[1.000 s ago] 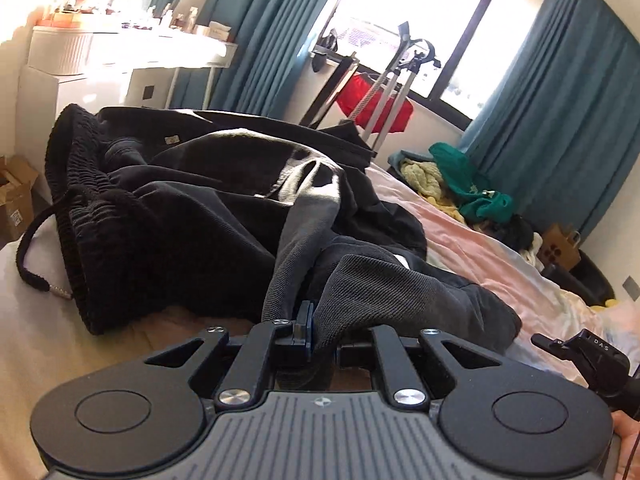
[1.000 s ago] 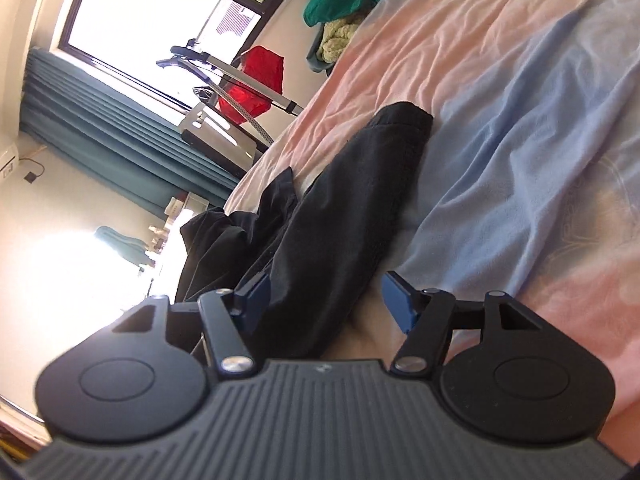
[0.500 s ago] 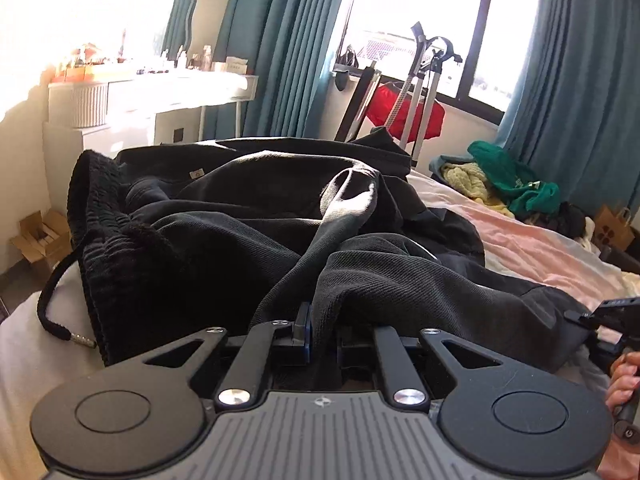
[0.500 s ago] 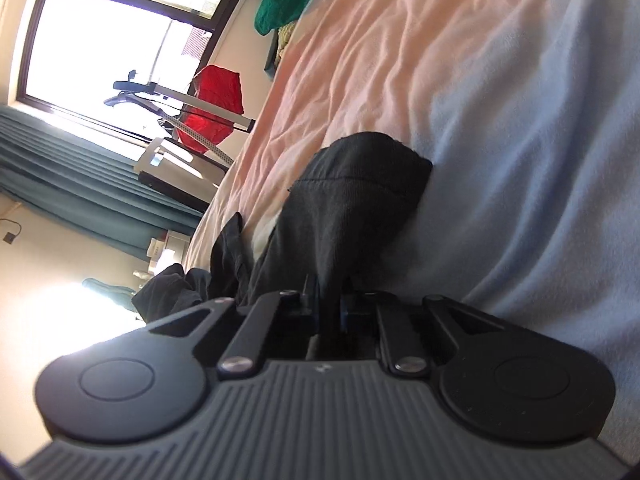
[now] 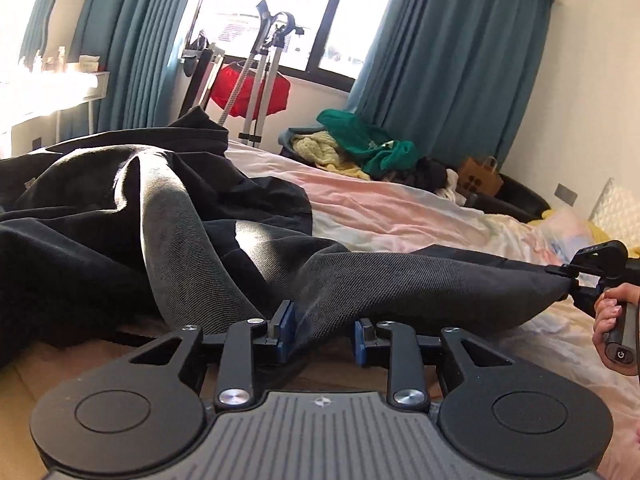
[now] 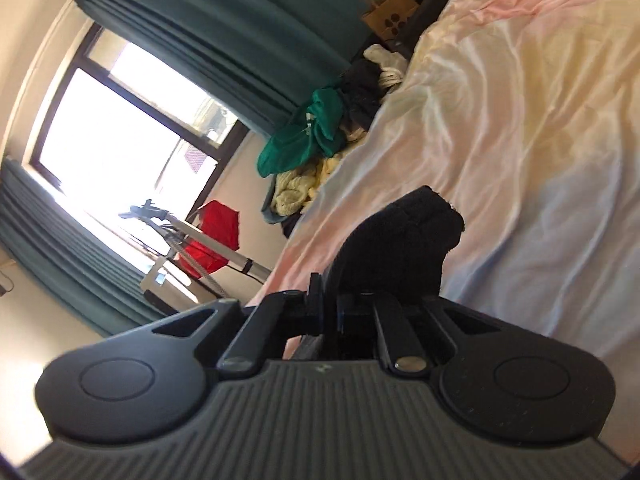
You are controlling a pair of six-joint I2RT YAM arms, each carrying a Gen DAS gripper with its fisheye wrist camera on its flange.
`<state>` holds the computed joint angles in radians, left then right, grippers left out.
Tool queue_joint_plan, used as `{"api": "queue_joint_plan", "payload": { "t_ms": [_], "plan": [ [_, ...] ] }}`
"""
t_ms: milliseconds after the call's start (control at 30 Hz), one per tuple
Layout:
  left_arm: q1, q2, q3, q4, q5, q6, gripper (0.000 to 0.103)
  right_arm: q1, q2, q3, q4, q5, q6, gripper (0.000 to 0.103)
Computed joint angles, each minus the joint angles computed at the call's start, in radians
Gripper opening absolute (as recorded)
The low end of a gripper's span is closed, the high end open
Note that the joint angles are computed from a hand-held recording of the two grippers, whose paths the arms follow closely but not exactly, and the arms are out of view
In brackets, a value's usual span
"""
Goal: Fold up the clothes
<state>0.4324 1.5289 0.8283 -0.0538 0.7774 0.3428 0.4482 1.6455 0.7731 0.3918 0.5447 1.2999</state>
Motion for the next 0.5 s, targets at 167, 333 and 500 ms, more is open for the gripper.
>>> {"api": "queue_joint_plan", "payload": {
  "t_ms": [167,333,500],
  "plan": [
    [0.026,0.024,0.063,-0.167,-0.008,0.079,0.043,0.030,0.018,-0.241,0.172,-0.208,0.400,0.010],
    [0.133,0.086,0.191,-0.404,0.075,0.082,0.064,0.084,-0.063,-0.294,0.166,-0.156,0.332,0.011],
    [0.290,0.221,0.390,-0.595,0.142,-0.108,0.084,0.073,-0.092,-0.270,0.109,-0.166,0.244,0.011]
  ]
}}
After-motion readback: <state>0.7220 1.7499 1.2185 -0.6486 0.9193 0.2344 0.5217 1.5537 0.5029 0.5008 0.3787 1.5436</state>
